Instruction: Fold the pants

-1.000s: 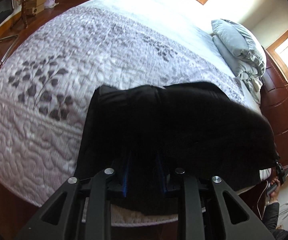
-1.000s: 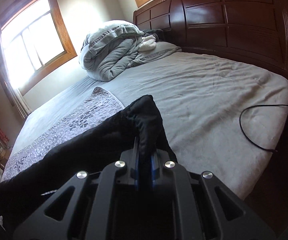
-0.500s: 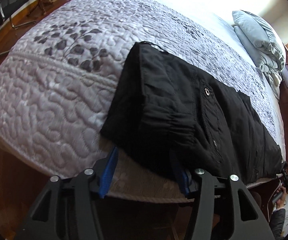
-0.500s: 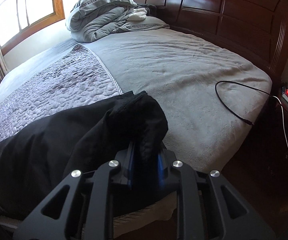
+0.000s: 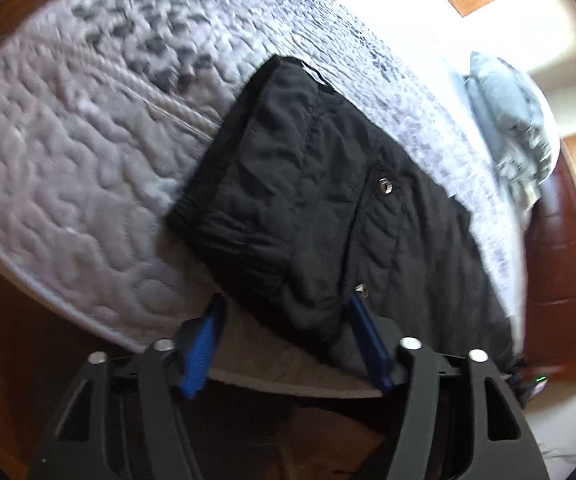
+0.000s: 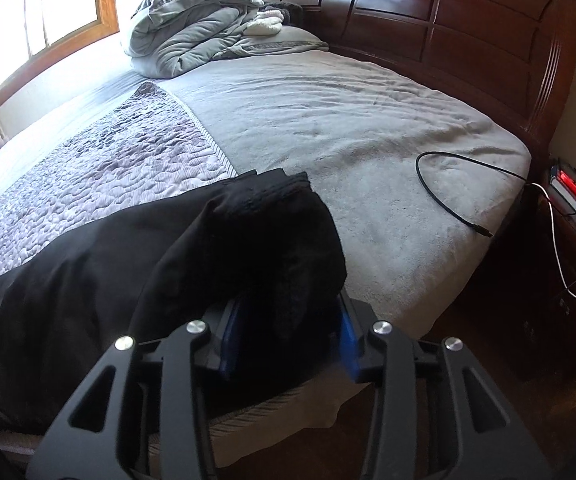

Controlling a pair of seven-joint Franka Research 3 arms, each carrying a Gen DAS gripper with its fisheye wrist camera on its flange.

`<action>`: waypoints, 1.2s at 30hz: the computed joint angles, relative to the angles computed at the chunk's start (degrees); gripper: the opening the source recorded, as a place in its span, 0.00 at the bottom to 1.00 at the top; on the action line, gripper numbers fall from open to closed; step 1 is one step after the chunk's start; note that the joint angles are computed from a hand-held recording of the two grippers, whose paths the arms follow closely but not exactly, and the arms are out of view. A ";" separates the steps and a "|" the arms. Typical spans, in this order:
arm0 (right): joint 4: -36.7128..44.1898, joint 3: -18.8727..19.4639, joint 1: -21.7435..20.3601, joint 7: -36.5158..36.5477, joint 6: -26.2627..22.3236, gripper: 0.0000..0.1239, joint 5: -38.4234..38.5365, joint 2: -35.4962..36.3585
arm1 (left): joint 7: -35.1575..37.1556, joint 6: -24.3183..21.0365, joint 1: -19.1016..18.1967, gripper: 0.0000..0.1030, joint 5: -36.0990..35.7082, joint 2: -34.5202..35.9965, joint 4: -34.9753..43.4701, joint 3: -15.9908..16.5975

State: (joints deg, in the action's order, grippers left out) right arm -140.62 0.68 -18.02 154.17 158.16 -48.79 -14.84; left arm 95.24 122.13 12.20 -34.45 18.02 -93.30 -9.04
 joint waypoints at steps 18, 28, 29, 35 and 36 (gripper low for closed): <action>-2.06 1.21 1.19 1.65 -2.97 0.44 -0.24 -3.08 | -0.39 7.68 1.23 0.09 -8.61 0.76 -5.03 -1.46; -15.58 -5.63 5.37 0.82 12.51 0.56 15.74 -15.04 | 0.53 7.99 -0.54 0.56 -6.04 -6.52 -11.09 0.76; -16.60 -8.32 7.94 -0.13 15.00 0.56 19.33 -14.77 | -0.13 8.10 -0.69 0.56 -6.17 -6.95 -11.80 1.13; -14.47 -21.88 23.86 -6.23 21.95 0.57 33.72 -8.51 | -1.81 11.55 -1.98 0.57 -2.71 -9.64 -15.12 2.75; -13.13 -20.93 23.36 -6.48 21.22 0.57 34.32 -7.22 | -3.36 13.29 -2.85 0.58 0.84 -10.78 -15.96 3.03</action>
State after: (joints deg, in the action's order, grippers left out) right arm -153.75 -20.25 5.34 147.69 179.38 -14.47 -22.06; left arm 91.89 135.42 9.35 -33.60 7.24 -109.26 -6.01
